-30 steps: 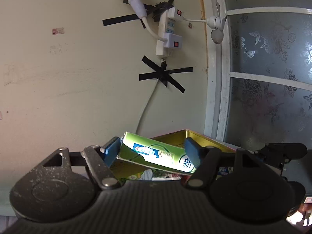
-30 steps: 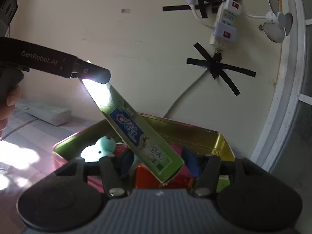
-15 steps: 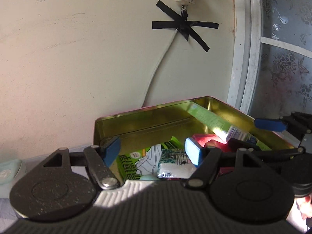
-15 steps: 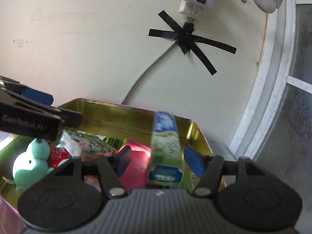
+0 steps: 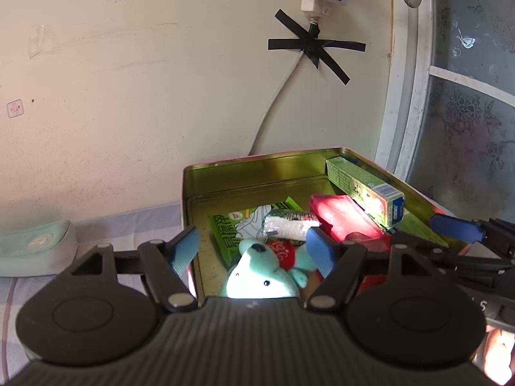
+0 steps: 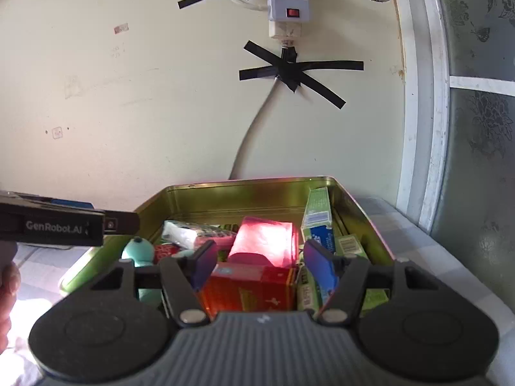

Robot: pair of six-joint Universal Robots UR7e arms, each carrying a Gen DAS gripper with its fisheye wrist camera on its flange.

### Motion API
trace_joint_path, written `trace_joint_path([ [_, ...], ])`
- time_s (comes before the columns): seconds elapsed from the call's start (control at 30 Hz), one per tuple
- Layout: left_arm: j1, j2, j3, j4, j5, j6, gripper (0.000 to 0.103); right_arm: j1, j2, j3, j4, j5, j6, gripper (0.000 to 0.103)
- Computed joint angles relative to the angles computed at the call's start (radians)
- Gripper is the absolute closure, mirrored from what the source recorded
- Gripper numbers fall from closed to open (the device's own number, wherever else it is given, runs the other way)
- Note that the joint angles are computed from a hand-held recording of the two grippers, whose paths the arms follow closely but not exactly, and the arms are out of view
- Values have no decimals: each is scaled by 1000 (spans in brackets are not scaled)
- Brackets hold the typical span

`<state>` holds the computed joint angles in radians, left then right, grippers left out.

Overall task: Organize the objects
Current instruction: 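Reach the right tool to the mint-green pouch and grasp it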

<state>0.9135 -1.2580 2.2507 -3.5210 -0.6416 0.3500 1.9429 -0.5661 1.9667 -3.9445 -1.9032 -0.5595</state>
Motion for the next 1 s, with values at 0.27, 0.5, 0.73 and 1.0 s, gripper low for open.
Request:
trace_joint_path([
  [0.27,-43,-98,108,-14,99,-32,28,48,-8,69,-38,25,10,41],
  [0.5,-16,-191,159,-10,157,-49,28,110,22,51,-5,7,8,40],
  [0.73,80,-259,160,-69,189,13,27,169,73,-15,71,24,10,40],
  [1.0,260,-269,106,-225,203,175,26,218,139,-141,304,58,69,37],
])
